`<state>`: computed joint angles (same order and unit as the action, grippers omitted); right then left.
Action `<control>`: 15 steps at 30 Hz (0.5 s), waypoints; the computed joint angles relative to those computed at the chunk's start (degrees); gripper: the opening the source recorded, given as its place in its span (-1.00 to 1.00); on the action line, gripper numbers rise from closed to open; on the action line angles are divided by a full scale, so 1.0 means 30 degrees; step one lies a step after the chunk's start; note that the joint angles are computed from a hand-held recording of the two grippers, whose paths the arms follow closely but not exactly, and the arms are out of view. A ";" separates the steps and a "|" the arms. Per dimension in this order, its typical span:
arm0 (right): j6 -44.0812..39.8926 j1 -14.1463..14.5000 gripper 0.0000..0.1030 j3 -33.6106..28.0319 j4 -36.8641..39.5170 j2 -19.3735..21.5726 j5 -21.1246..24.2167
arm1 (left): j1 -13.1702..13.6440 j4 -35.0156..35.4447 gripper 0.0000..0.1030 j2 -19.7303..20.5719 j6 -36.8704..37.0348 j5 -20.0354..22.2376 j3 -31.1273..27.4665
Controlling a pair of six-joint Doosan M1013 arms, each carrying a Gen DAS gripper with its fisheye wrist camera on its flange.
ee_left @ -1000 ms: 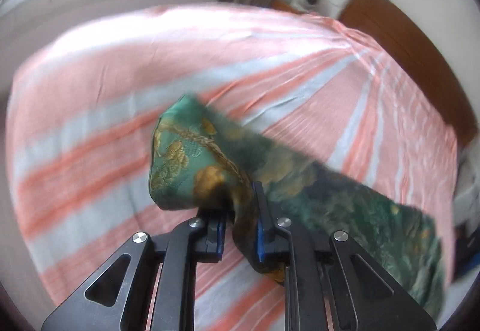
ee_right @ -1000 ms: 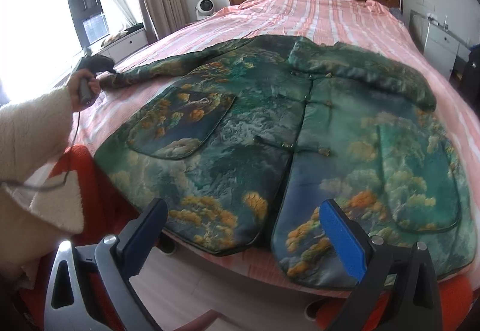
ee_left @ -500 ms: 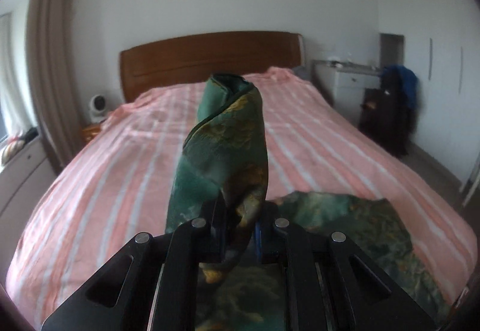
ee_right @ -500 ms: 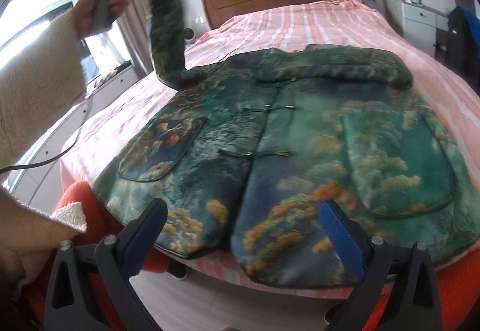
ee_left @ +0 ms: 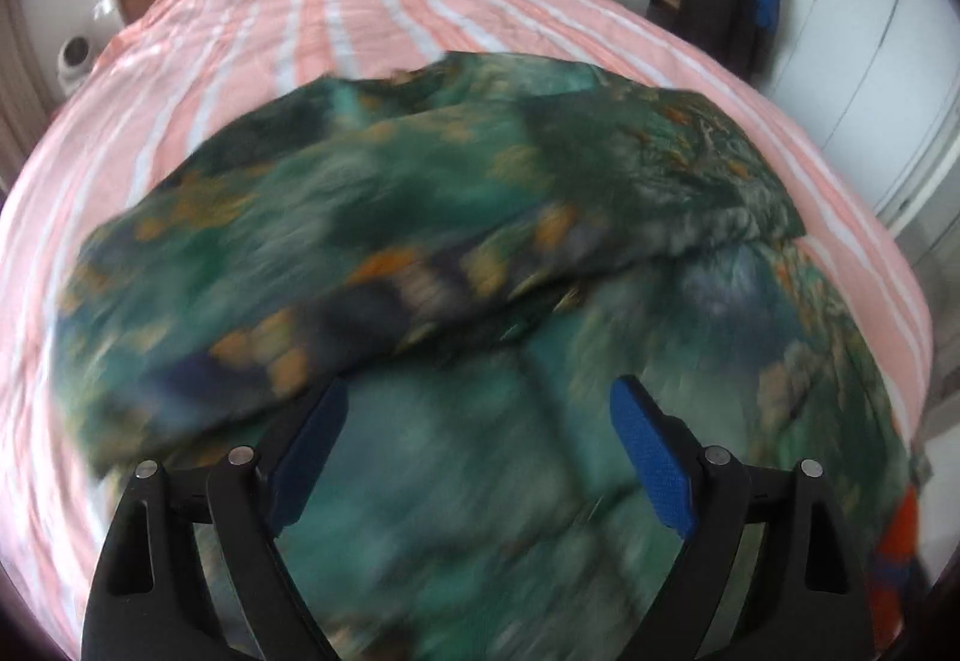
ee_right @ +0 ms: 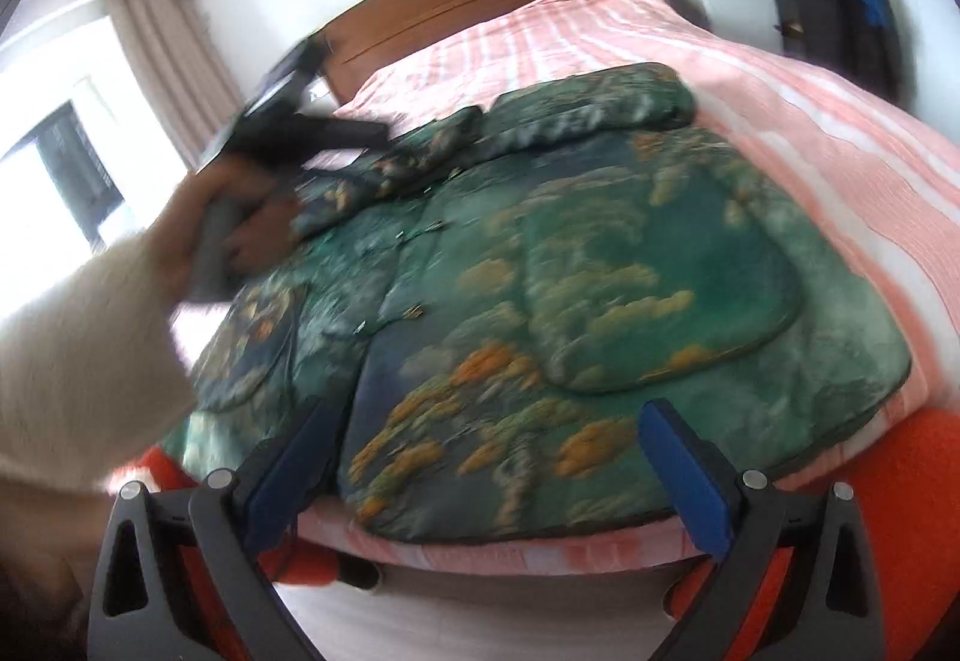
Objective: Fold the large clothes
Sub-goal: 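Fold the held sleeve over the jacket body with the left tool, release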
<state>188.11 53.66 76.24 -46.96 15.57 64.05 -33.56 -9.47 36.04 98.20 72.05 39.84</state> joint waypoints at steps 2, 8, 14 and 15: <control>-0.0322 -0.0325 0.95 0.0092 0.0121 -0.0248 -0.0202 | 0.0671 -0.0501 0.82 -0.0859 -0.0053 -0.0702 0.1113; -0.5136 -0.3979 0.95 -0.0839 0.4231 -0.0636 -0.4618 | 0.2277 0.1824 0.82 -0.3066 -0.1259 -0.3380 0.4003; -1.0534 -0.7805 0.67 -0.4904 1.1053 0.2630 -0.5343 | 0.3347 0.3264 0.87 -0.4985 -0.2619 -0.5579 0.6861; -1.1753 -0.8260 0.55 -0.6020 1.2648 0.3496 -0.4771 | 0.3547 0.3241 0.87 -0.5240 -0.2629 -0.5691 0.7287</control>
<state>152.85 28.87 58.18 -9.02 26.06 49.74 -22.92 0.25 20.32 90.31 54.98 61.70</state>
